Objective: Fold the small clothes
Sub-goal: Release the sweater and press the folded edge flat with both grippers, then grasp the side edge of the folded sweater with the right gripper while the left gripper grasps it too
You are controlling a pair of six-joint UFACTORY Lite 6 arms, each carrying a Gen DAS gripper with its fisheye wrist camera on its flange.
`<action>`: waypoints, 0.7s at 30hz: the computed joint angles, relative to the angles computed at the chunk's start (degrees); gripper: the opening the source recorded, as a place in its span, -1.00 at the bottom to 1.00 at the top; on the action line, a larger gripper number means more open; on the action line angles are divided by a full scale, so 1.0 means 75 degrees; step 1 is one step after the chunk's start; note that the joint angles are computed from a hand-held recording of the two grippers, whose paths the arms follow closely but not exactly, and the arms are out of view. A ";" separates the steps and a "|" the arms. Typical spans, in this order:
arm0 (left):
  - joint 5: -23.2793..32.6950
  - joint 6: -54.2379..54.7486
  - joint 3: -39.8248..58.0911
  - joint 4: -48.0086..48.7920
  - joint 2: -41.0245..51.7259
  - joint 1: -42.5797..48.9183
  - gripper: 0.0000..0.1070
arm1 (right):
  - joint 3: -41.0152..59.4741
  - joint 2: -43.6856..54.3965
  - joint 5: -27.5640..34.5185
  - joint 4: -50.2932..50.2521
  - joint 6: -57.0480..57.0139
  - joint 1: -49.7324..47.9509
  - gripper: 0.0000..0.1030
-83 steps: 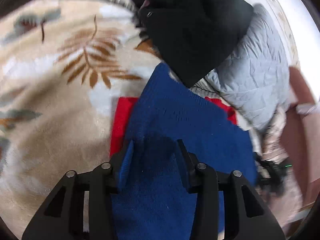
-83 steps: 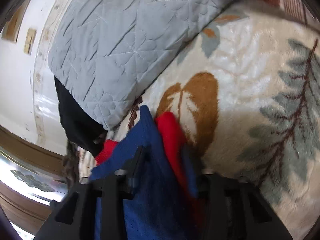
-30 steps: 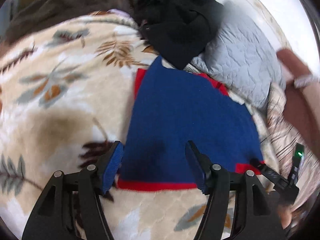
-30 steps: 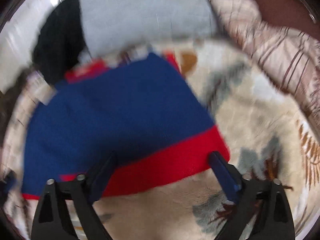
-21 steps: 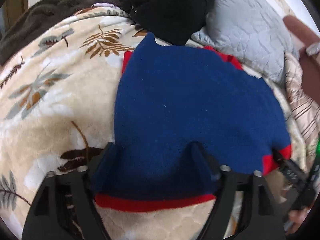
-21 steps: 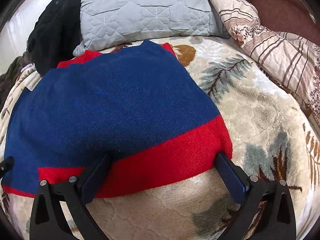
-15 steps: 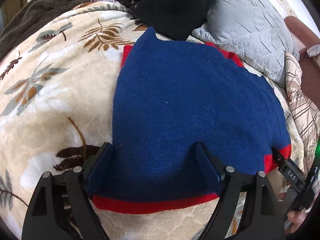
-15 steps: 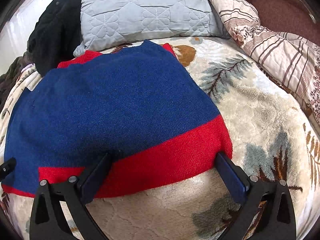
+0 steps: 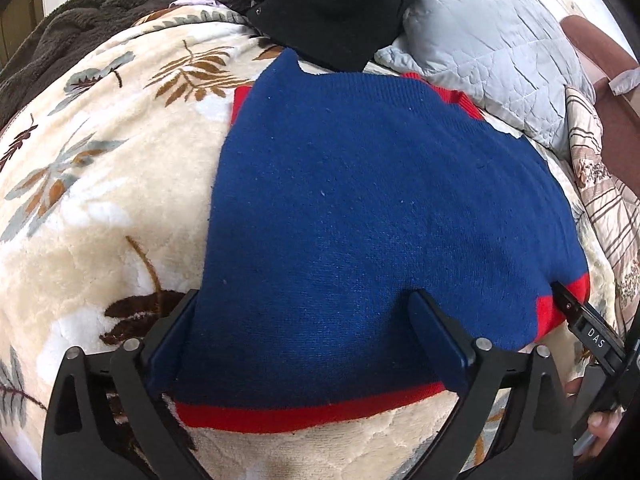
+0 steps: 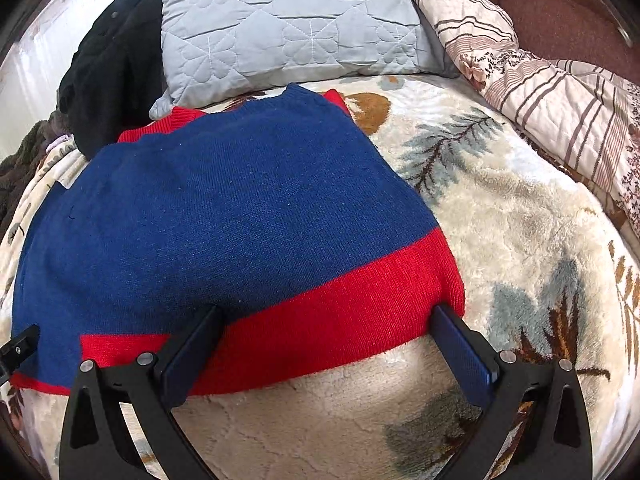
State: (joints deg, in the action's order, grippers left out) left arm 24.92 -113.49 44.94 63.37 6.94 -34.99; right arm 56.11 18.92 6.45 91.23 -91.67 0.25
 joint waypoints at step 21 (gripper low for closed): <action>-0.0466 0.0433 0.0232 0.0212 -0.0254 0.1558 0.89 | 0.6546 0.3781 0.3451 -0.5768 0.6940 -0.1217 0.31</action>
